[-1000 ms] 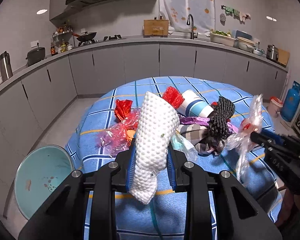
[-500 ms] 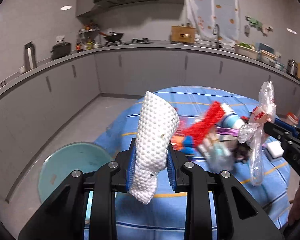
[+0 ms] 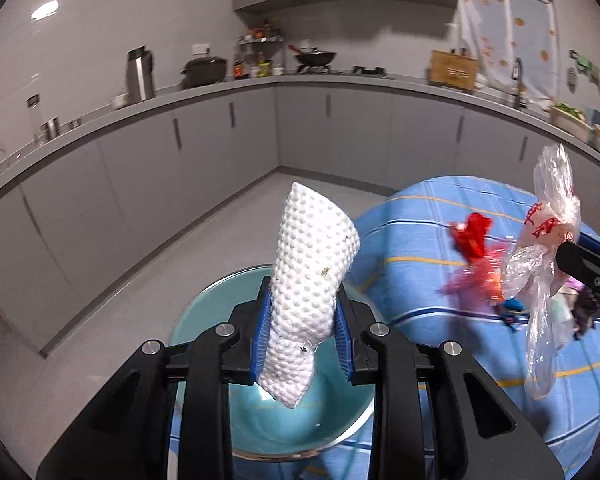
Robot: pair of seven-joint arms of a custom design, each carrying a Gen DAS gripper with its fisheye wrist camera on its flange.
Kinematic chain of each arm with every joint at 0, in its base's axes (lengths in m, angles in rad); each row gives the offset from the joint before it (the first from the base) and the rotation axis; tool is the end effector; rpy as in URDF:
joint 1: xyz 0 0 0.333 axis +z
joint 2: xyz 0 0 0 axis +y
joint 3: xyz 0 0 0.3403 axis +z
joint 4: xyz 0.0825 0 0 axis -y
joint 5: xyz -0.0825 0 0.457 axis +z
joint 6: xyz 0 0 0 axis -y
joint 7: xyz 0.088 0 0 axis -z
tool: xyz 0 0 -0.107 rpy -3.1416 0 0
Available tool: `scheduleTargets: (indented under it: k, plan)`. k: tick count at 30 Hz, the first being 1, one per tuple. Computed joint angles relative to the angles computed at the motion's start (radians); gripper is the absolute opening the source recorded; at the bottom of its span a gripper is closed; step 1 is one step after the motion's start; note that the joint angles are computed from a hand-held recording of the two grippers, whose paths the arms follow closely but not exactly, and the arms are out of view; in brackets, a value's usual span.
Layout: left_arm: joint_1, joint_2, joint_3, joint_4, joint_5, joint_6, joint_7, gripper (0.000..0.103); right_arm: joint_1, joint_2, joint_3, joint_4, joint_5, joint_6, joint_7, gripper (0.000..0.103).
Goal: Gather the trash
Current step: 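Carry both items over the blue bucket and open both tools to drop them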
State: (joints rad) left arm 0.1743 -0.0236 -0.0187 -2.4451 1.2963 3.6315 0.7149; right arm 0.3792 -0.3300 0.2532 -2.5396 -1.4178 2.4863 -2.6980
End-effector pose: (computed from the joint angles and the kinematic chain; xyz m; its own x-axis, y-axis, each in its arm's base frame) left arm 0.5119 -0.0444 0.3690 -0.4390 -0.8980 -0.0302 -0.5099 0.2768 -0.8145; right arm 0.3987 0.2952 0.3880 -0.2435 -0.9691 -0.0401 -0.4791 0.1561 -0.8638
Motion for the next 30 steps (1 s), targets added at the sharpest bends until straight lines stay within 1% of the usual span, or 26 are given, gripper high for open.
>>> scheduleTargets:
  k: [1,6,9,10,11,13,14,16,18,19,21,22,23,24,25,26,28,29,30]
  plan:
    - [0.003,0.010,0.001,0.017,0.020,-0.008,-0.028,0.029,-0.005,0.028,-0.002,0.025,-0.024,0.017,0.002,0.021]
    - [0.017,0.054,0.011,0.054,0.028,-0.032,-0.059,0.029,-0.002,0.146,-0.024,0.128,-0.112,0.071,0.012,0.021]
    - [0.027,0.092,0.015,0.098,0.075,-0.046,-0.124,0.030,0.003,0.206,-0.047,0.178,-0.162,0.116,0.022,0.021]
    - [0.026,0.096,0.015,0.093,0.049,-0.054,-0.100,0.031,0.005,0.228,-0.056,0.197,-0.172,0.128,0.020,0.021]
    - [0.027,0.103,0.015,0.098,0.048,-0.061,-0.100,0.031,0.008,0.242,-0.062,0.208,-0.181,0.137,0.022,0.021]
    - [0.032,0.130,0.014,0.131,0.105,-0.071,-0.167,0.031,0.010,0.279,-0.078,0.236,-0.221,0.171,0.046,0.021]
    - [0.030,0.137,0.014,0.135,0.102,-0.081,-0.167,0.032,0.012,0.302,-0.085,0.254,-0.225,0.180,0.039,0.021]
    - [0.031,0.153,0.014,0.156,0.143,-0.085,-0.209,0.032,0.014,0.333,-0.100,0.278,-0.244,0.209,0.043,0.021]
    - [0.027,0.161,0.015,0.159,0.129,-0.094,-0.196,0.034,0.020,0.361,-0.110,0.300,-0.255,0.221,0.046,0.021]
    - [0.025,0.165,0.015,0.160,0.124,-0.099,-0.190,0.038,0.023,0.373,-0.114,0.309,-0.259,0.230,0.047,0.022]
    - [0.024,0.170,0.015,0.161,0.124,-0.101,-0.180,0.038,0.028,0.391,-0.123,0.324,-0.274,0.238,0.050,0.025]
    - [0.024,0.173,0.014,0.166,0.138,-0.107,-0.193,0.041,0.030,0.402,-0.126,0.332,-0.272,0.243,0.043,0.028]
    - [0.022,0.172,0.015,0.160,0.118,-0.110,-0.172,0.047,0.031,0.411,-0.130,0.338,-0.268,0.248,0.037,0.030]
    - [0.022,0.171,0.015,0.155,0.103,-0.109,-0.156,0.048,0.035,0.414,-0.132,0.338,-0.268,0.243,0.040,0.032]
    - [0.024,0.171,0.014,0.155,0.105,-0.108,-0.157,0.048,0.037,0.415,-0.135,0.337,-0.265,0.239,0.042,0.038]
    - [0.023,0.167,0.015,0.146,0.081,-0.108,-0.133,0.052,0.036,0.415,-0.139,0.335,-0.270,0.246,0.054,0.042]
    - [0.025,0.162,0.015,0.132,0.038,-0.104,-0.093,0.060,0.036,0.411,-0.143,0.328,-0.281,0.249,0.070,0.042]
    - [0.025,0.159,0.016,0.123,0.008,-0.100,-0.064,0.061,0.037,0.404,-0.143,0.321,-0.280,0.241,0.073,0.042]
    - [0.028,0.160,0.013,0.124,0.011,-0.099,-0.067,0.062,0.036,0.399,-0.143,0.316,-0.280,0.241,0.077,0.043]
